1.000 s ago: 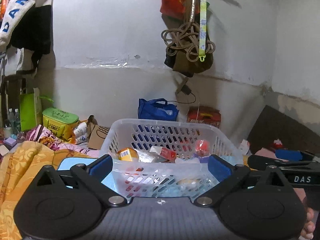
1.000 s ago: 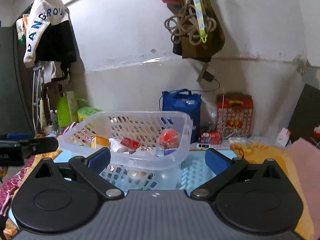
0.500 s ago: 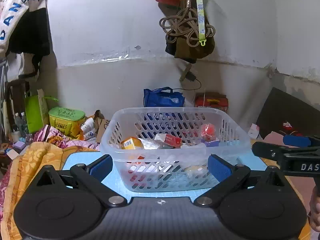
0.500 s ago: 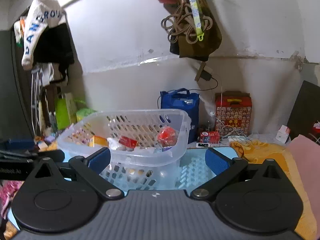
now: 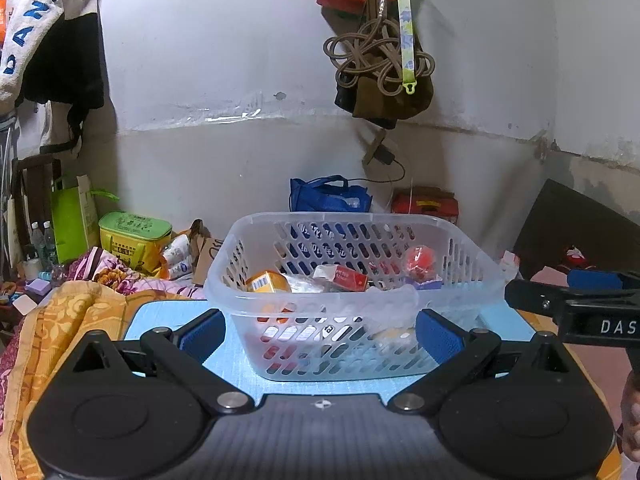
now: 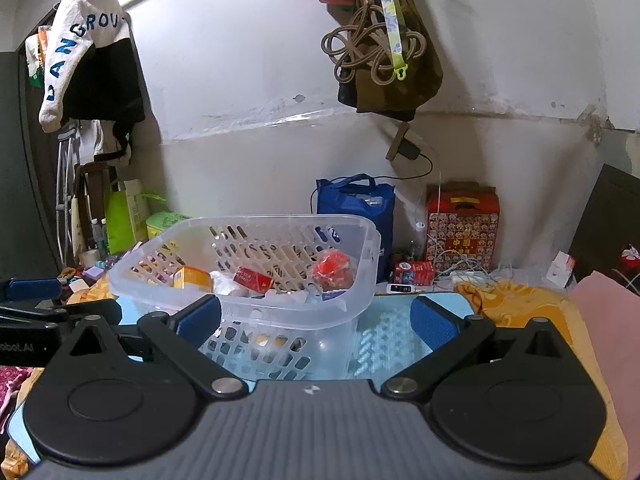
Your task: Organize objects
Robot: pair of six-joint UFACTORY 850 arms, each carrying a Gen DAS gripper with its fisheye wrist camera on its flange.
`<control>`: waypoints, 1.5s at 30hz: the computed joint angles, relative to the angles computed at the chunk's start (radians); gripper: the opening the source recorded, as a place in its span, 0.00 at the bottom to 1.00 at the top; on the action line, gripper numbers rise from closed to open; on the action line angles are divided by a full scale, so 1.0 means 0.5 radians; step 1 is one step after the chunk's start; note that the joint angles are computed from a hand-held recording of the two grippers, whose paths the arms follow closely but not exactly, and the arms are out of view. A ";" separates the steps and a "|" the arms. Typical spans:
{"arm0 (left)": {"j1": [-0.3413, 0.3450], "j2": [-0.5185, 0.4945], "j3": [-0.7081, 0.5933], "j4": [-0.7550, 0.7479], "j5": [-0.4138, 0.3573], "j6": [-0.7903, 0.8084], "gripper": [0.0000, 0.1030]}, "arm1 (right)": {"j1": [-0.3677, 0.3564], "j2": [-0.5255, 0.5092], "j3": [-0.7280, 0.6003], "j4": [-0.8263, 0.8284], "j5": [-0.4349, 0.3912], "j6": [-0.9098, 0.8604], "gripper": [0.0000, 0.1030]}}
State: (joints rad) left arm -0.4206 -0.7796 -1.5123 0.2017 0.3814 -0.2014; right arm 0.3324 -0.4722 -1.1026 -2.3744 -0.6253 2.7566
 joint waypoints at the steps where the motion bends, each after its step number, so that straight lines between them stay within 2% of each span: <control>1: 0.000 0.001 0.004 0.007 0.010 -0.006 0.99 | -0.001 0.005 0.004 -0.003 0.002 0.012 1.00; 45: -0.020 -0.014 -0.007 -0.086 -0.030 0.070 0.99 | 0.008 -0.014 -0.017 0.109 0.051 -0.142 1.00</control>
